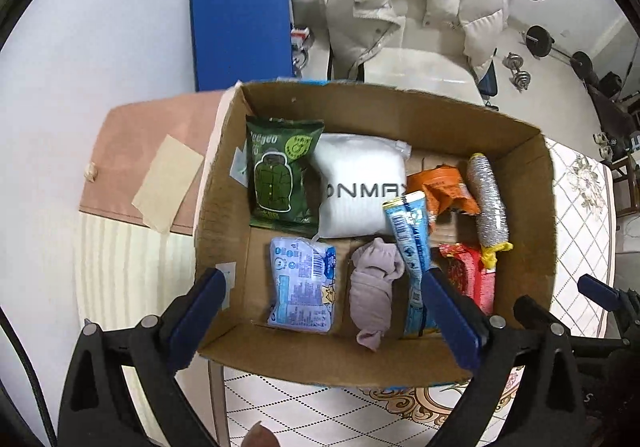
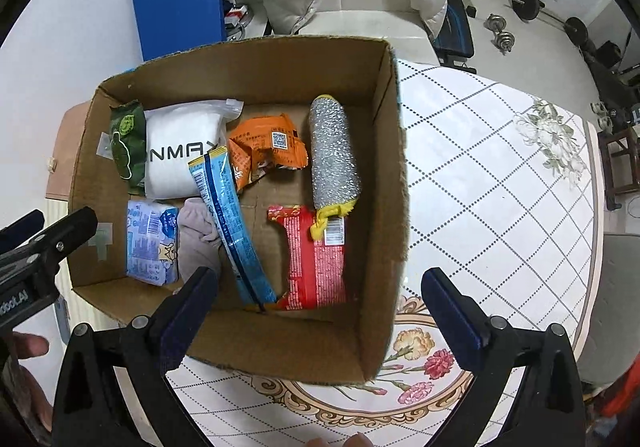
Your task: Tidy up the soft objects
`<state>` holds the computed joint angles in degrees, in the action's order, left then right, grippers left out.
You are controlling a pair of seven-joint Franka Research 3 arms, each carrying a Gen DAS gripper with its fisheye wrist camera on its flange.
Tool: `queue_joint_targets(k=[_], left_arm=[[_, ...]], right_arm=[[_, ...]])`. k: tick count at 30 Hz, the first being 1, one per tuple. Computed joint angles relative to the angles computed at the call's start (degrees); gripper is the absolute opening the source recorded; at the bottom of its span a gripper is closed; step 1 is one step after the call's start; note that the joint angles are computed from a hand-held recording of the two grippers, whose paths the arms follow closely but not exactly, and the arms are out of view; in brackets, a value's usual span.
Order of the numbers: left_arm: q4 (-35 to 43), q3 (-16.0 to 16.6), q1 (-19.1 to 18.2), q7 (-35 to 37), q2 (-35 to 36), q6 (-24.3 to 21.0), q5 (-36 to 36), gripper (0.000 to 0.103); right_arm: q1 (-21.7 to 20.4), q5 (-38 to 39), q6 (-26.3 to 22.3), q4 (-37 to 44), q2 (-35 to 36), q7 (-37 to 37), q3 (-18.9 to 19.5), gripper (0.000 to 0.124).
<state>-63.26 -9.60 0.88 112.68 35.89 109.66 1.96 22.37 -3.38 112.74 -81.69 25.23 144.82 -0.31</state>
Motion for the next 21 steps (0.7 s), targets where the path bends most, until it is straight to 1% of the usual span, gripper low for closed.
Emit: queue_joint_targets(k=[3,5,8,10,12,14,18,21], left_arm=[[-3.4,-0.6,0.8,0.7,-3.1,1.2,-1.2,0.100],[-7.0,-0.9,1.6,1.5,-6.4,3.1,-2.6,0.100],[-13.2,-1.1,2.6,3.0,-12.3,6.7,-4.6,0.100],[-17.4,-1.0,3.3,4.1,-16.5,8.6,-6.6,0.100],[-21.3,-0.8,3.9,5.7,-20.7,10.2,-8.7,0.100],[-25.7,-0.2,4.0,7.2,-25.7,11.9,-10.3,0.100],[-30.4,1.7,3.7,10.6,-32.4,12.3,-14.6,0.100],[-32.0,3.5,3.5,12.2,-36.1,10.6,-17.9,0.100]], right_arm=[[0.5,-0.8,0.9,-2.2,-2.4,1.2,-0.1,0.103],[1.0,-1.9,1.6,-4.0,-4.7,2.6,0.0,0.103],[2.0,-4.9,1.7,-6.9,-9.2,5.6,0.3,0.103],[2.6,-7.0,2.5,-9.5,-13.0,8.0,1.1,0.103],[2.7,-8.8,2.2,-11.1,-16.1,9.7,2.1,0.103],[3.2,-11.9,0.6,-12.1,-19.2,11.8,3.4,0.103],[4.2,-17.1,-4.3,-11.5,-23.4,15.2,6.6,0.103],[4.5,-19.1,-7.6,-10.7,-25.7,16.7,8.6,0.103]])
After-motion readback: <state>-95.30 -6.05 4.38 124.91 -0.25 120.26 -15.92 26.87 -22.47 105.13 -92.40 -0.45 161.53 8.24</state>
